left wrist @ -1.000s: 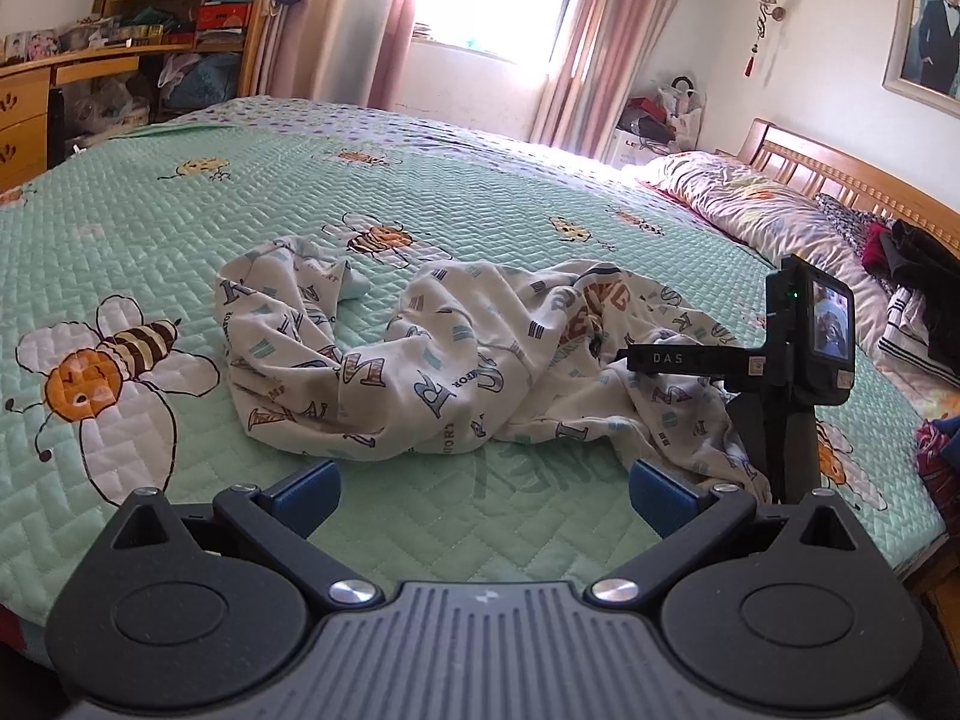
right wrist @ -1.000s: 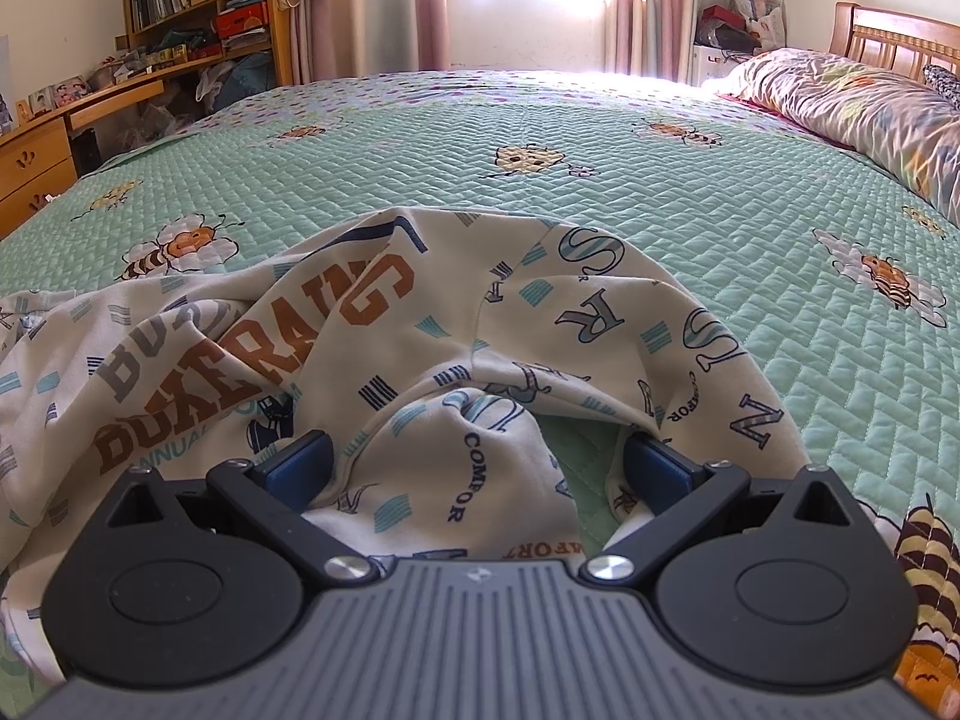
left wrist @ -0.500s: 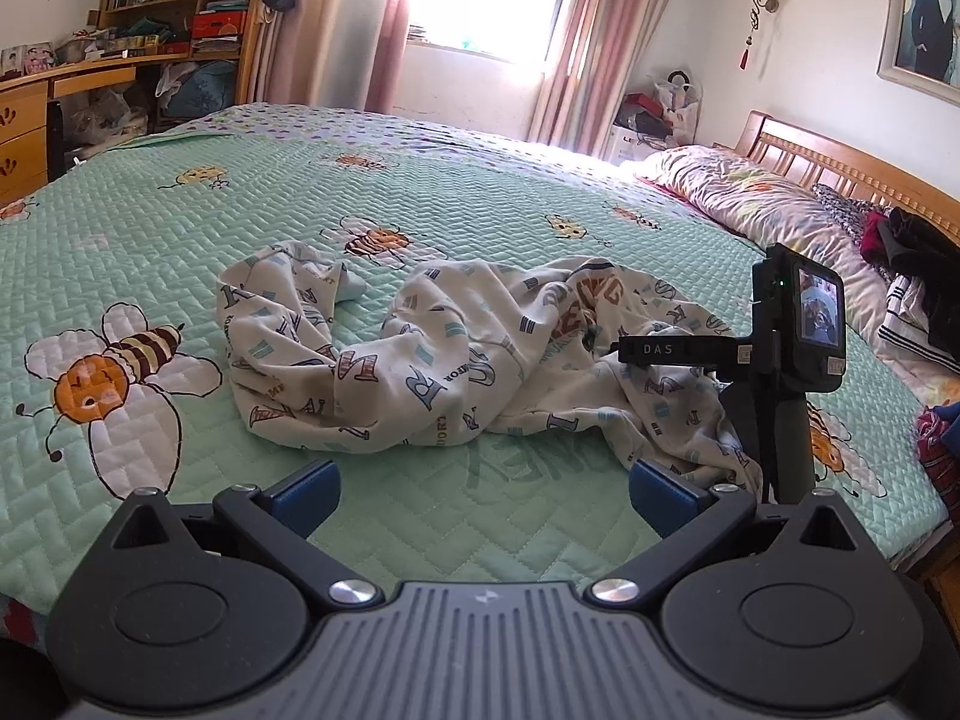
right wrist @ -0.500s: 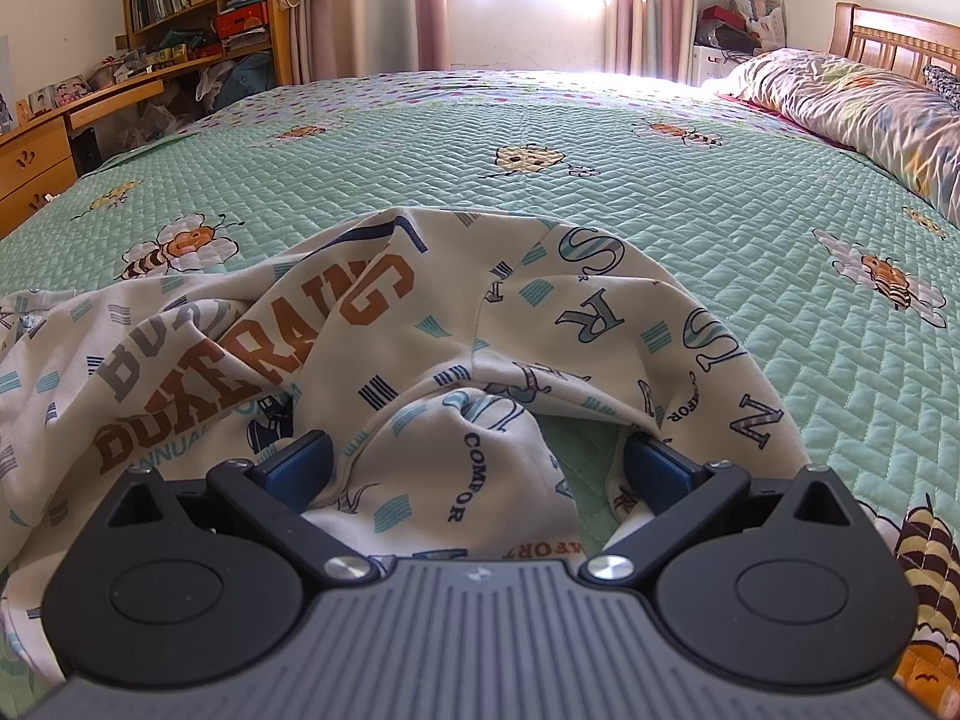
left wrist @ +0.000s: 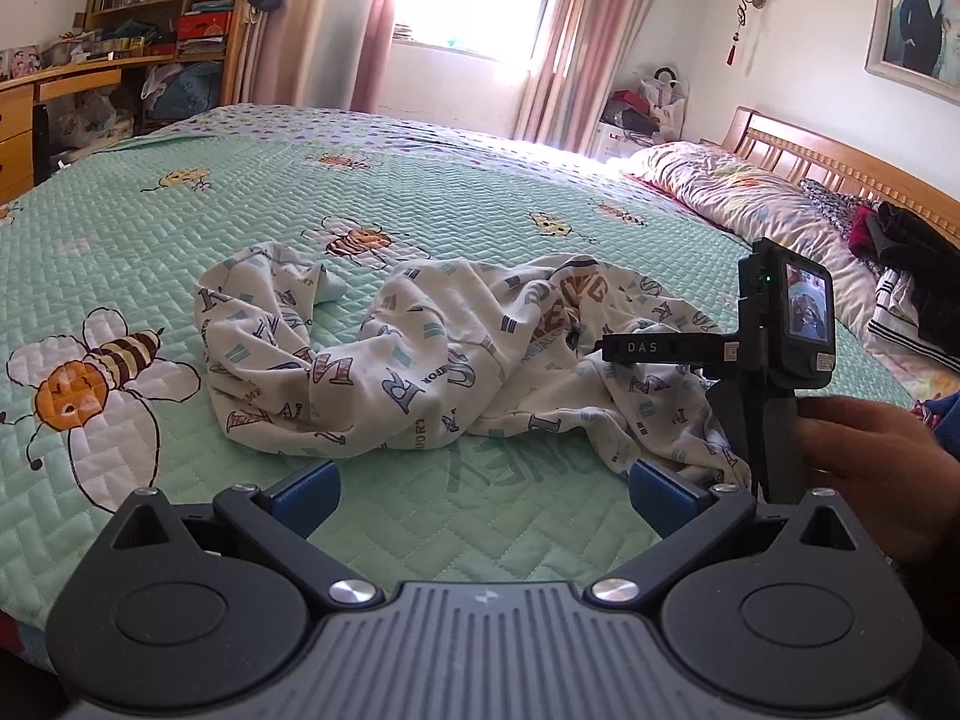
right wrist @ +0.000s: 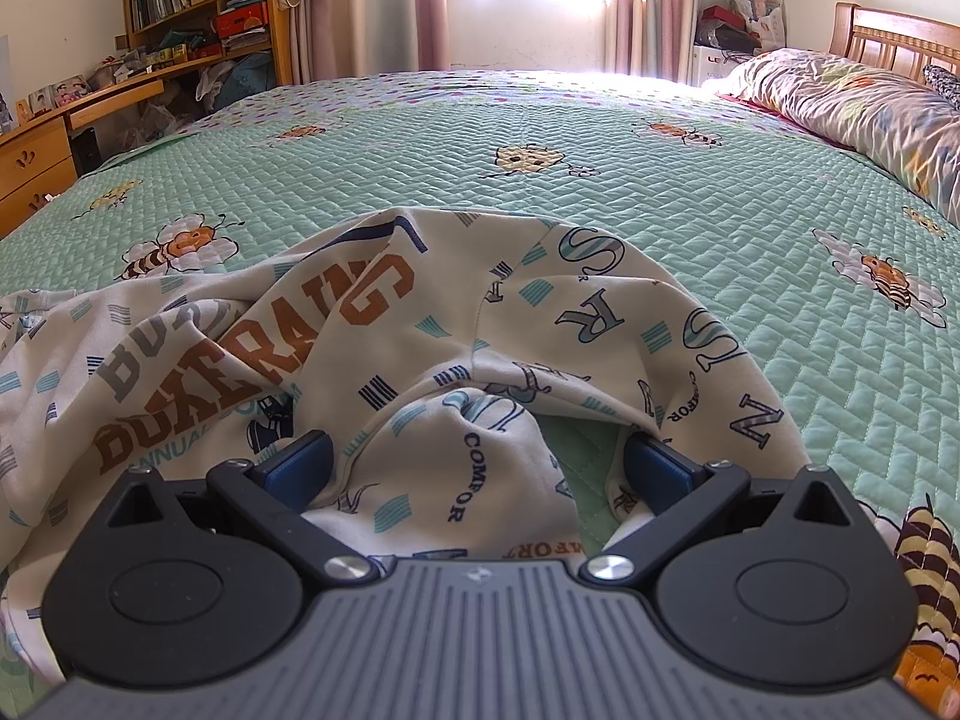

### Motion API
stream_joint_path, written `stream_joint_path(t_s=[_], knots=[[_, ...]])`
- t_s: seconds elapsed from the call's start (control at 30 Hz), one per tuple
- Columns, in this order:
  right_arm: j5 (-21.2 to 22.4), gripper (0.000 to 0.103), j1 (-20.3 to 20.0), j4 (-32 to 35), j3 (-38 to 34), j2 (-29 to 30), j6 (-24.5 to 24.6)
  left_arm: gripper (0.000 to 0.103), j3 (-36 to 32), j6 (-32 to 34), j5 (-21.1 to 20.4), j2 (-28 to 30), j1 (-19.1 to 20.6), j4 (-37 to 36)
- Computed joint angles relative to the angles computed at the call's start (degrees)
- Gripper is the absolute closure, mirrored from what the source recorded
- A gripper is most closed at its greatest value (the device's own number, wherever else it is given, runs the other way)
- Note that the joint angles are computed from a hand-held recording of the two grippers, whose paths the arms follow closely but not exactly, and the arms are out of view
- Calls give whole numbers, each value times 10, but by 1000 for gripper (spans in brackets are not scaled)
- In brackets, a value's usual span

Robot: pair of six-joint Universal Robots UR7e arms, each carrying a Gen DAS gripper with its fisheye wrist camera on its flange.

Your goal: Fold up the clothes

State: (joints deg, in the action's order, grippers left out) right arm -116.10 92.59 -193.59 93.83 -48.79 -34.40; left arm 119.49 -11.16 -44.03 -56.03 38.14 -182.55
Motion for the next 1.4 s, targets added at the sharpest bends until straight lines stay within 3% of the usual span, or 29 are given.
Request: stream_joint_path(t_s=[0.17, 0.3, 0.33, 0.4, 0.47, 0.5, 0.57, 0.6, 0.67, 0.73, 0.9, 1.1, 1.23, 1.3, 1.37, 1.4], knots=[[4, 0, -1, 7, 0, -3, 5, 1, -2, -5, 9, -1, 1, 12], [30, 1, -6, 61, -2, -24, 8, 1, -6, -2, 7, 0, 5, 15], [57, 7, -10, 52, 13, -39, 22, 1, -5, 5, 6, 0, 5, 7], [65, 16, 1, -30, 52, -59, 26, 1, -5, 8, 8, 1, 6, 3], [118, 11, 8, -150, 118, -89, 20, 1, -7, 2, 7, 2, 11, 2], [166, 0, 3, -189, 154, -107, 29, 1, -8, -5, 6, 4, 14, 4], [264, 0, -14, -195, 214, -150, 44, 1, -11, -17, -3, 5, 18, 10], [279, 0, -18, -162, 227, -164, 33, 1, -13, -24, -8, 6, 20, 13], [241, 0, -6, -163, 247, -172, 20, 1, -10, -6, -18, 7, 18, 1], [219, 0, 3, -243, 271, -158, -9, 1, -8, 21, -11, 8, 13, -14], [243, 0, 4, -292, 311, -169, -44, 1, -30, 59, 0, 11, 23, -32], [224, 0, 11, -294, 306, -172, -56, 1, -123, 121, -7, 64, 60, -22], [210, 0, 12, -297, 309, -175, -66, 1, -204, 142, -40, 105, 98, 48], [214, 0, 5, -294, 312, -179, -61, 1, -253, 94, -57, 120, 122, 138], [201, 0, 2, -288, 315, -182, -56, 3, -283, 41, -89, 134, 145, 180], [193, 0, 0, -287, 315, -181, -51, 12, -293, 44, -96, 140, 147, 182]])
